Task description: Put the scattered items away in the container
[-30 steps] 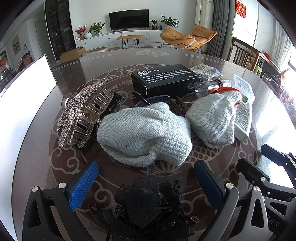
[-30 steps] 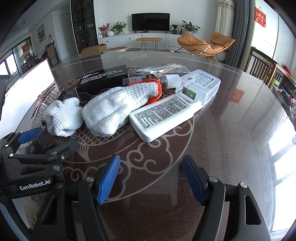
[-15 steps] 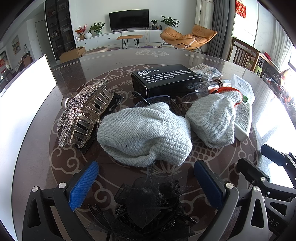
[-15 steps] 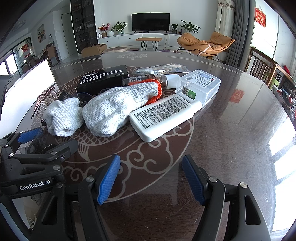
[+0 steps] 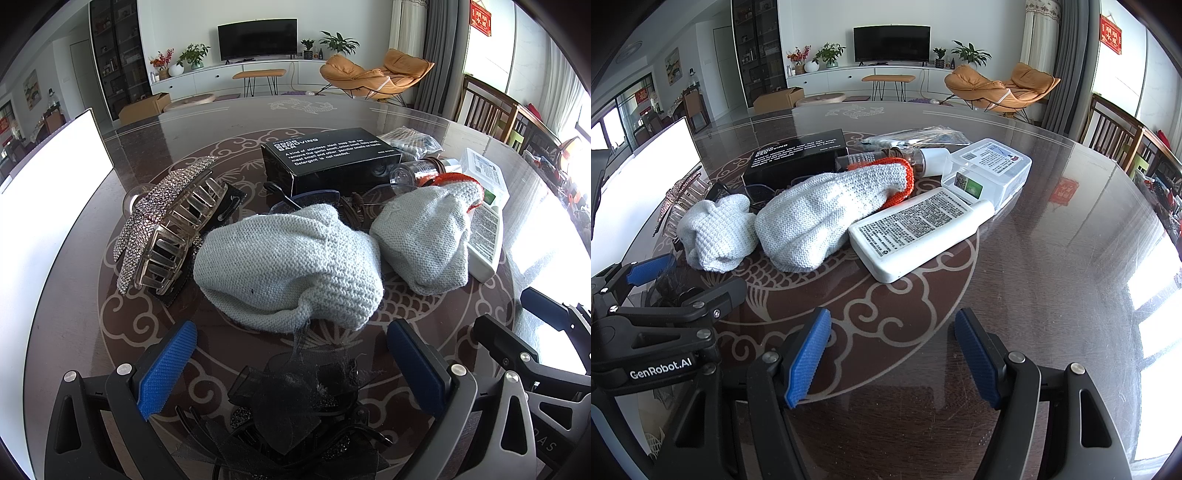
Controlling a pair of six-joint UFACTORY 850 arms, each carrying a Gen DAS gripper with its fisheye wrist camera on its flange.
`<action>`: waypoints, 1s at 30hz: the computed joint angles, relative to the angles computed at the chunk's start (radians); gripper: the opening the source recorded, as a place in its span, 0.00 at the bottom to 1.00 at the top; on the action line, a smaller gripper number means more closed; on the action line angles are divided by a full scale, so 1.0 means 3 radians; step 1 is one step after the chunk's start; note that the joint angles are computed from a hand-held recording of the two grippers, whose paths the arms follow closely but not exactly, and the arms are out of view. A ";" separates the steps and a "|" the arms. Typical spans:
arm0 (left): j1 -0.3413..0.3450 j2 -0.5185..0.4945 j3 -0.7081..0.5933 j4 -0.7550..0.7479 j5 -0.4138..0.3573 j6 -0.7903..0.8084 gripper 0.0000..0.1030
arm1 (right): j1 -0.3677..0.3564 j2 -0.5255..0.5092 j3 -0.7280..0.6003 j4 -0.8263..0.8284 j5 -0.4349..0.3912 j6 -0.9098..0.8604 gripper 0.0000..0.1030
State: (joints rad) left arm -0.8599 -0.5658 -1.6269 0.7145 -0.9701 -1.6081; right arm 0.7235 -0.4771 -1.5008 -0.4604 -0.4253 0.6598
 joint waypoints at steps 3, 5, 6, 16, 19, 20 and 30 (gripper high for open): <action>0.0007 -0.0004 -0.0006 -0.0001 0.0003 0.0007 1.00 | -0.0003 0.0004 0.0006 0.0002 0.0003 -0.0004 0.69; 0.0003 -0.0002 -0.0003 0.0000 0.0002 0.0004 1.00 | -0.0003 0.0003 0.0005 0.0001 0.0002 -0.0004 0.69; 0.0006 -0.0004 -0.0006 0.0000 0.0003 0.0007 1.00 | 0.0000 0.0001 0.0001 0.0000 0.0000 0.0000 0.69; 0.0000 0.0000 0.0000 0.0000 0.0001 0.0001 1.00 | -0.0001 0.0002 0.0003 -0.0001 0.0001 0.0000 0.69; 0.0004 0.0008 0.0012 0.0004 0.0027 0.0030 1.00 | -0.0001 0.0003 0.0005 -0.0001 0.0002 0.0000 0.69; 0.0005 0.0008 0.0012 0.0003 0.0027 0.0031 1.00 | -0.0003 0.0006 0.0009 0.0001 0.0004 -0.0003 0.69; 0.0008 0.0006 0.0009 0.0003 0.0030 0.0035 1.00 | -0.0002 0.0005 0.0007 0.0000 0.0003 -0.0001 0.69</action>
